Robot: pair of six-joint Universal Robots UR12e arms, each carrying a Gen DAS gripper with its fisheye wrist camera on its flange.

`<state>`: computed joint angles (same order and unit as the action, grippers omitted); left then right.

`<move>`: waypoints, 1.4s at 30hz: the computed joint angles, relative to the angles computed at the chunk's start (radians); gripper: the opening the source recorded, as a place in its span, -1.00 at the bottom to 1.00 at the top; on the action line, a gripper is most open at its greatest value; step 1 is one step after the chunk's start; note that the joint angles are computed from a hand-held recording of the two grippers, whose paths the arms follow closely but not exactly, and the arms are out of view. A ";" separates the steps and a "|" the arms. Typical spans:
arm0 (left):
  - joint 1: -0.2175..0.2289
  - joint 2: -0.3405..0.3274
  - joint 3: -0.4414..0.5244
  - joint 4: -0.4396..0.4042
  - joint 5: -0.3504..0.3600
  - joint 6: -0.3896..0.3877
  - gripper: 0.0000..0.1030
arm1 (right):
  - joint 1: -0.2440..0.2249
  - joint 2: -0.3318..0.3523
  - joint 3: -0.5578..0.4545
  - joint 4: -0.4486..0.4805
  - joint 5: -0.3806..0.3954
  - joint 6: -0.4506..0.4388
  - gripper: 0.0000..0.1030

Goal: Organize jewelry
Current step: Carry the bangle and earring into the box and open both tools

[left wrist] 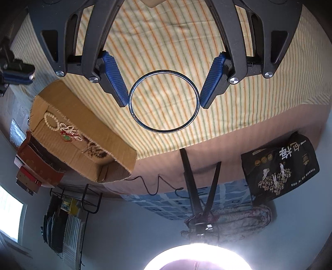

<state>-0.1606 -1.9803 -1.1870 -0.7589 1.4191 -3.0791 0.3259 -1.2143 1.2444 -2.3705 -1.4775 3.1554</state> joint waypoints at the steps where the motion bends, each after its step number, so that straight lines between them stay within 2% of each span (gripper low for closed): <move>1: -0.003 -0.001 0.004 0.002 -0.003 0.000 0.43 | -0.005 -0.003 0.001 -0.007 -0.010 0.006 -0.88; 10: -0.031 -0.023 0.056 0.010 -0.029 0.005 0.43 | -0.046 -0.021 0.009 -0.042 -0.068 0.043 -0.88; 17: -0.054 -0.070 0.137 -0.005 -0.045 -0.017 0.43 | -0.072 -0.014 -0.009 -0.038 -0.088 0.050 -0.88; 32: -0.100 -0.189 0.328 -0.079 -0.030 -0.019 0.43 | -0.103 0.026 -0.048 -0.022 -0.092 0.051 -0.88; 42: -0.118 -0.238 0.409 -0.116 -0.031 -0.033 0.43 | -0.115 0.041 -0.063 -0.014 -0.093 0.054 -0.87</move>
